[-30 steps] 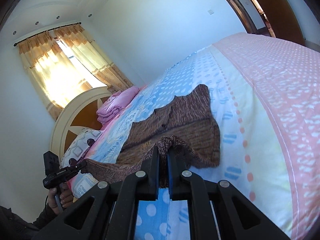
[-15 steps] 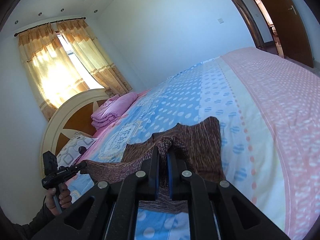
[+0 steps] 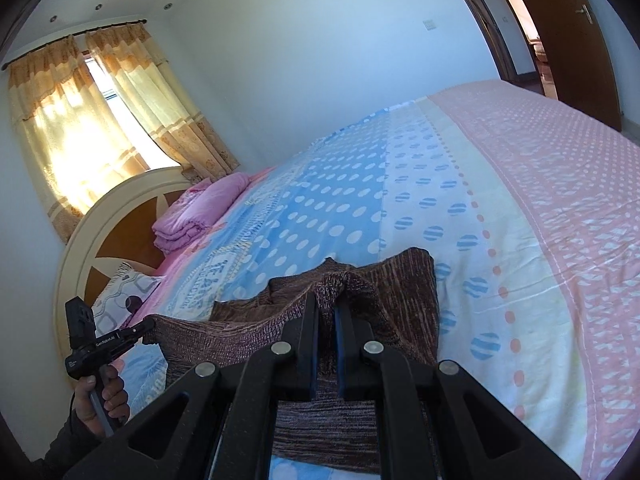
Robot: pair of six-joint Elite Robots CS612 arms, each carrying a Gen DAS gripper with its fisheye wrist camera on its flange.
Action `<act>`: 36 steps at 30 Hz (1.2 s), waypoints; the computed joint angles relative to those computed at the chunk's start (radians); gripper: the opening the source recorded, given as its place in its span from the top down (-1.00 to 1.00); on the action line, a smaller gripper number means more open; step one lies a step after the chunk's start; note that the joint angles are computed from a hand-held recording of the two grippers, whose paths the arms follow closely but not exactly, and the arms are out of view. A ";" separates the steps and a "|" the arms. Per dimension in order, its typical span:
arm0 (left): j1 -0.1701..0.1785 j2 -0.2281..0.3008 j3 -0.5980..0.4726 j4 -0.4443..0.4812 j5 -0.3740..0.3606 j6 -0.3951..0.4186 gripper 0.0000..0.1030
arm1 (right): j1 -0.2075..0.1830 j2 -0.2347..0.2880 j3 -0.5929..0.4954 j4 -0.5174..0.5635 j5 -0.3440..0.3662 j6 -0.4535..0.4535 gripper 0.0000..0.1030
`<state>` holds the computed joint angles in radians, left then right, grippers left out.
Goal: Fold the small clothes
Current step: 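Open both grippers and release the folded sweater onto the bed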
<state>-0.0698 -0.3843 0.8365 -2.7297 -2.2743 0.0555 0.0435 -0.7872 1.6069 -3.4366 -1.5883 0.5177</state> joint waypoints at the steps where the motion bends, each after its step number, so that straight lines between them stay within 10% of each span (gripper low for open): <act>1: -0.002 0.006 -0.010 0.008 0.006 -0.001 0.87 | -0.004 0.007 -0.010 0.017 0.001 0.001 0.88; 11: -0.051 0.070 -0.106 0.098 0.245 0.112 0.70 | -0.027 0.091 -0.143 0.238 -0.063 -0.053 0.86; 13: -0.058 0.049 -0.061 0.040 0.326 0.141 0.46 | -0.018 0.100 -0.159 0.278 -0.133 -0.067 0.60; 15: -0.051 0.020 0.007 -0.069 0.338 0.146 -0.18 | -0.015 0.094 -0.148 0.268 -0.147 -0.073 -0.31; 17: -0.046 -0.008 0.078 -0.199 0.358 0.170 -0.58 | -0.003 0.081 -0.132 0.273 -0.154 -0.111 -0.35; 25: -0.105 -0.032 0.196 -0.303 0.581 0.596 -0.82 | 0.084 0.122 -0.261 0.621 -0.302 -0.436 -0.35; 31: -0.127 0.018 0.083 -0.275 0.677 0.539 -0.84 | 0.077 0.179 -0.387 0.664 -0.368 -0.483 -0.35; 36: -0.113 0.073 -0.086 -0.160 0.735 0.322 -0.85 | 0.073 0.191 -0.443 0.583 -0.458 -0.474 -0.35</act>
